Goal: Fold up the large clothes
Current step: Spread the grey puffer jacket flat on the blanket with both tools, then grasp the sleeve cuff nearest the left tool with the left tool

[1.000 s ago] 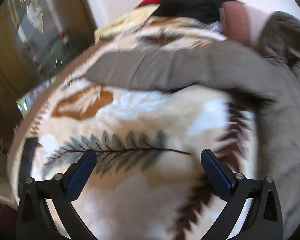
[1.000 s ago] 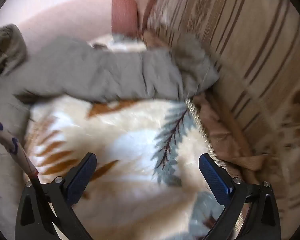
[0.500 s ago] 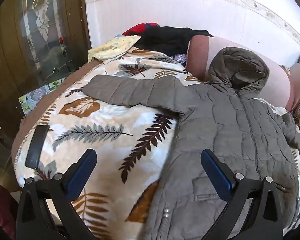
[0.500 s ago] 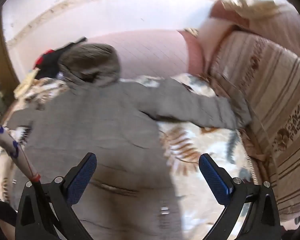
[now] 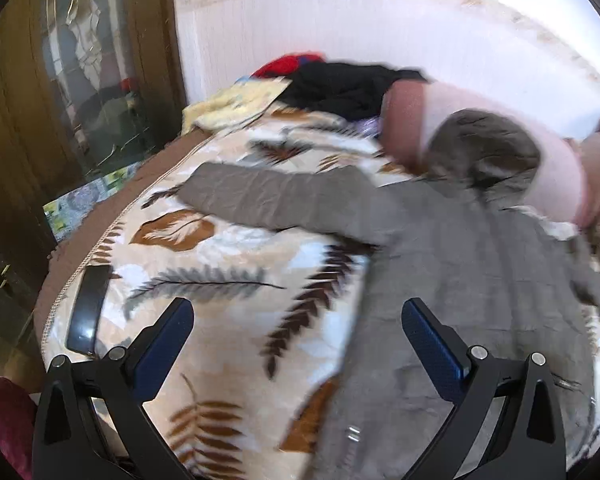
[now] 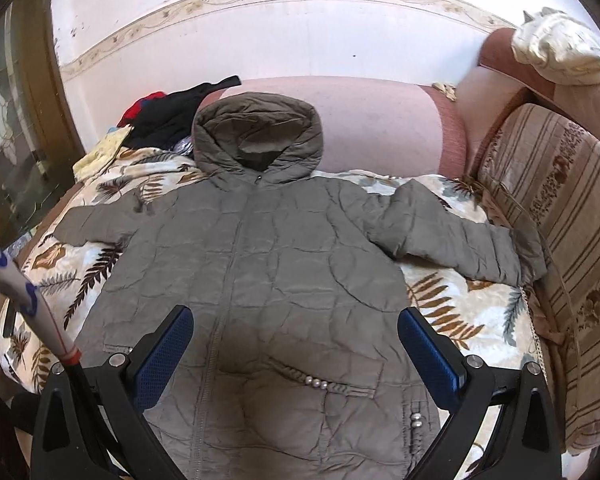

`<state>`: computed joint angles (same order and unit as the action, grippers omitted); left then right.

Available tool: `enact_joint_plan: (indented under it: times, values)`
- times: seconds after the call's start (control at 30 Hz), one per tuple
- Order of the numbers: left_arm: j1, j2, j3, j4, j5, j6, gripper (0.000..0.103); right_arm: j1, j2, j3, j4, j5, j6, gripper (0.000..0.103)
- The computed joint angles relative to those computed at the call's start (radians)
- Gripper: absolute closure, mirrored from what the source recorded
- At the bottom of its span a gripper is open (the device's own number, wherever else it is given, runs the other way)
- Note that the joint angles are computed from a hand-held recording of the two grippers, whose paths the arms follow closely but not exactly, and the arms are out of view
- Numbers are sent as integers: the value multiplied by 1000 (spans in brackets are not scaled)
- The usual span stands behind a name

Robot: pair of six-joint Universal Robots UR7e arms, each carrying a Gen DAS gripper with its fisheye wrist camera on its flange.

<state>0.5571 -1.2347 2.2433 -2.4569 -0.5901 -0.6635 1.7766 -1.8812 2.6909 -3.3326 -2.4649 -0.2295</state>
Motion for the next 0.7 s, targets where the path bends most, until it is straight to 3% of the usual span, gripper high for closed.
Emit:
enact_joint_plan:
  times: [0.17, 0.5, 0.7]
  values:
    - [57, 35, -35, -42, 49, 70, 0, -3, 25, 2, -15, 3, -1, 0]
    - [106, 75, -69, -87, 28, 143, 0, -20, 146, -43, -71, 7, -8, 0]
    - [179, 109, -117, -134, 28, 219, 0, -36, 223, -60, -118, 4, -32, 0]
